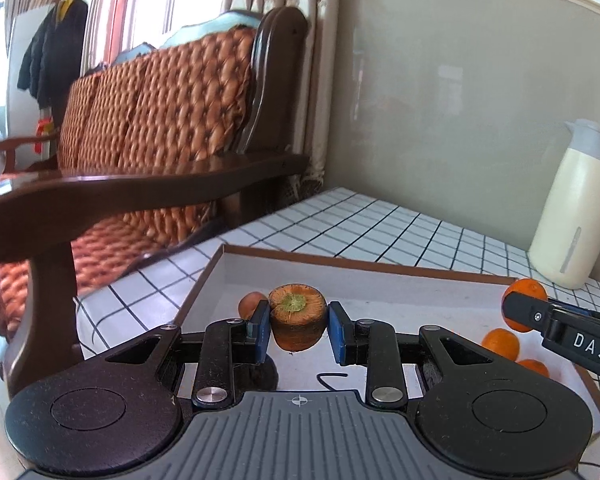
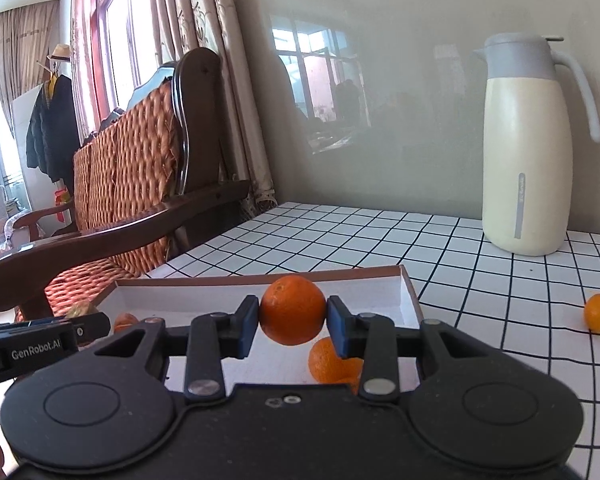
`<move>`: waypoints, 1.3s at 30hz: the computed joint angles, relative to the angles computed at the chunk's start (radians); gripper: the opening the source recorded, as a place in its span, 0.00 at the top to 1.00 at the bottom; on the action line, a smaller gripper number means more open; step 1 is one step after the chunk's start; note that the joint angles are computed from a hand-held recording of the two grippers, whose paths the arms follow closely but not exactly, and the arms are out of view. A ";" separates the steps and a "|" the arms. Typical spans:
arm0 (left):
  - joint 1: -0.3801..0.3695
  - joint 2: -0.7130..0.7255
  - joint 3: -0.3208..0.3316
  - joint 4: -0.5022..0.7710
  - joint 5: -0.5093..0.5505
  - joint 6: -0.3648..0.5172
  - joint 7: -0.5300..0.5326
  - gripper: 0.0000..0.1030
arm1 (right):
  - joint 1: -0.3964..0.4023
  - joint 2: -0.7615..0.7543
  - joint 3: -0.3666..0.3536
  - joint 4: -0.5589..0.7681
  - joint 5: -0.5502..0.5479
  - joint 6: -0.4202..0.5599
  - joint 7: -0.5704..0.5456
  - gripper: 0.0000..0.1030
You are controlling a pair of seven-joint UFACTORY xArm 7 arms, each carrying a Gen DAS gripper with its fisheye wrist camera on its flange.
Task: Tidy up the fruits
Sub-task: 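Lift the carrot piece and orange and carry them toward the tray, then open both tools to drop the carrot piece and orange into the tray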
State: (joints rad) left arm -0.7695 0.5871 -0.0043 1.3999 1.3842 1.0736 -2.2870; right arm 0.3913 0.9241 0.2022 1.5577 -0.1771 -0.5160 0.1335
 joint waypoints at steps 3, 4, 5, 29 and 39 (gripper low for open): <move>0.017 0.017 0.004 0.012 -0.004 -0.028 0.007 0.70 | 0.019 0.020 -0.016 0.042 0.023 0.039 -0.009 0.72; 0.023 0.022 0.006 0.016 -0.007 -0.043 0.008 0.70 | 0.021 0.027 -0.016 0.057 0.027 0.059 -0.010 0.72; 0.028 0.027 0.009 0.022 -0.008 -0.057 0.007 0.70 | 0.024 0.032 -0.017 0.067 0.033 0.068 -0.011 0.71; -0.079 0.014 -0.017 0.063 -0.016 0.228 0.087 0.00 | -0.038 -0.077 -0.026 -0.156 -0.011 -0.268 0.050 0.06; -0.115 0.047 -0.017 0.128 -0.039 0.210 0.107 0.00 | -0.097 -0.168 -0.042 -0.312 -0.079 -0.307 0.062 0.06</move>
